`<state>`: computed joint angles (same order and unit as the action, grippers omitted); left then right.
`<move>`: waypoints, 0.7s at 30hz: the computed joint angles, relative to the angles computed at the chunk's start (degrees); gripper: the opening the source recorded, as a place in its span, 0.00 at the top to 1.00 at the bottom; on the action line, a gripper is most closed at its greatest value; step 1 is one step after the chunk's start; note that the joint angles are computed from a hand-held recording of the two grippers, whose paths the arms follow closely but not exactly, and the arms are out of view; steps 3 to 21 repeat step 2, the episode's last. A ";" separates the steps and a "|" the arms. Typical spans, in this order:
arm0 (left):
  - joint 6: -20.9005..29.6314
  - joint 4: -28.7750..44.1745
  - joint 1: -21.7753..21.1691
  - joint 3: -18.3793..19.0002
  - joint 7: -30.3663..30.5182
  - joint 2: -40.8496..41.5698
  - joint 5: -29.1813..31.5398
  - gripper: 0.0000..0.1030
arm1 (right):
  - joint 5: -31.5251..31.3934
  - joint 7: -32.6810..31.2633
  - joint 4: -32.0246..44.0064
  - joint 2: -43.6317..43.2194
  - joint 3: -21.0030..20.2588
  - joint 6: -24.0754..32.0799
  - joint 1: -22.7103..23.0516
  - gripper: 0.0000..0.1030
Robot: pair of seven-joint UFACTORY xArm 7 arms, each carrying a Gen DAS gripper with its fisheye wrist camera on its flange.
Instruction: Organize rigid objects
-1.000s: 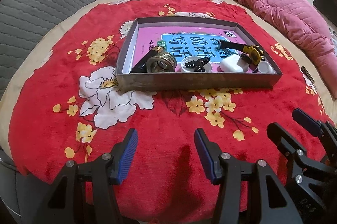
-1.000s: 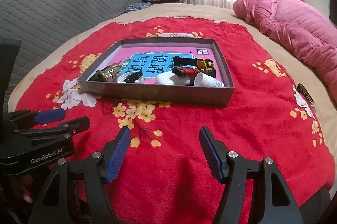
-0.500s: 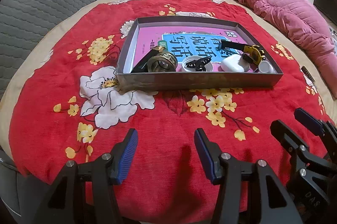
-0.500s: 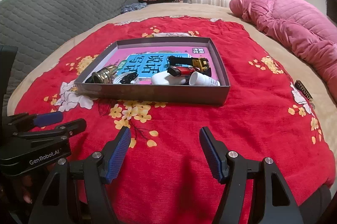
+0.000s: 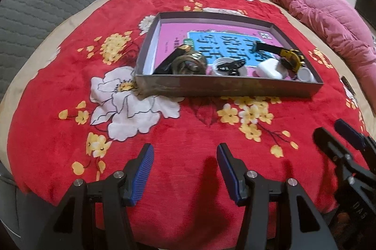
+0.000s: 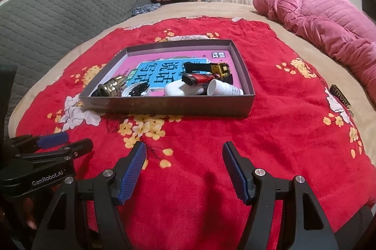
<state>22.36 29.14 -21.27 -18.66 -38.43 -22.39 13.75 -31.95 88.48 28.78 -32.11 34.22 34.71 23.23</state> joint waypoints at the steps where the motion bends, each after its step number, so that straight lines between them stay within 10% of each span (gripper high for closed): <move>1: -0.07 0.02 0.18 0.31 -0.18 0.04 -0.24 0.46 | -0.37 -0.11 -0.08 -0.15 -0.07 0.14 -0.27 0.33; 21: -0.49 -0.05 0.21 0.74 -0.16 0.08 -0.65 0.46 | -1.02 -0.33 -0.04 -0.45 0.03 1.03 -0.83 0.33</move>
